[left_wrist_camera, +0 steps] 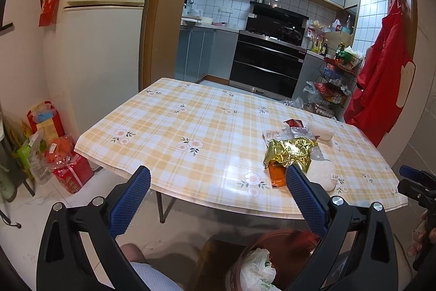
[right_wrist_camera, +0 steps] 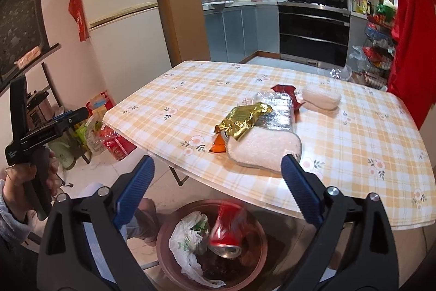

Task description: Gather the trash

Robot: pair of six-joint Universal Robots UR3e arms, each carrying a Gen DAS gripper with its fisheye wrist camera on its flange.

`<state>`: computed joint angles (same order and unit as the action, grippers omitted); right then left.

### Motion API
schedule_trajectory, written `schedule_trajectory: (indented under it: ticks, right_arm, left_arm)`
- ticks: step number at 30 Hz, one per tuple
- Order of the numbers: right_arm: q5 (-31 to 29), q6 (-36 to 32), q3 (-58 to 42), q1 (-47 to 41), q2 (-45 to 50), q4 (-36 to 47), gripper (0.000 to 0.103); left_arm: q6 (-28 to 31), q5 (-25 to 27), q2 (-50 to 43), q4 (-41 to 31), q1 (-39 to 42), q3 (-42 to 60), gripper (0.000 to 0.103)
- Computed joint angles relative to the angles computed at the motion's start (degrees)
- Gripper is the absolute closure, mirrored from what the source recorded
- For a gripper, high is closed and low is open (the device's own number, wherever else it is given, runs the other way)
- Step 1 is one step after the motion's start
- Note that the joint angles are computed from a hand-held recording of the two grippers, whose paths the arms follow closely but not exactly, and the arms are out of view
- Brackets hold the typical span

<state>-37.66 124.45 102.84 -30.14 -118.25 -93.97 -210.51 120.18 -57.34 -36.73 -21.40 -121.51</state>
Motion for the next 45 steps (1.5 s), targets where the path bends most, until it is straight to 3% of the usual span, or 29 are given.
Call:
schedule_trajectory:
  ticks: [19, 31, 36, 40, 45]
  right_arm:
    - [-5.92, 9.67, 6.53, -1.23, 2.6, -16.1, 0.006]
    - [-10.81, 18.04, 9.89, -0.47, 10.02, -30.65, 0.006]
    - [-13.07, 22.61, 9.91, 0.83, 14.98, -37.33, 0.006]
    - [-13.2, 23.63, 9.54, 1.15, 18.39, -40.08, 0.006]
    - [-13.48, 25.62, 7.09, 1.43, 24.53, -42.6, 0.006]
  left_arm:
    - [0.95, -0.86, -3.53, 1.48, 0.39, -0.95, 0.006]
    - [6.33, -4.32, -15.54, 5.73, 0.21, 4.44, 0.006]
    - [12.71, -6.56, -27.16, 9.73, -1.1, 12.8, 0.006]
    - [17.69, -9.39, -38.19, 8.8, -0.99, 23.78, 0.006]
    - [19.75, -12.72, -55.72, -3.06, 0.51, 46.6, 0.006]
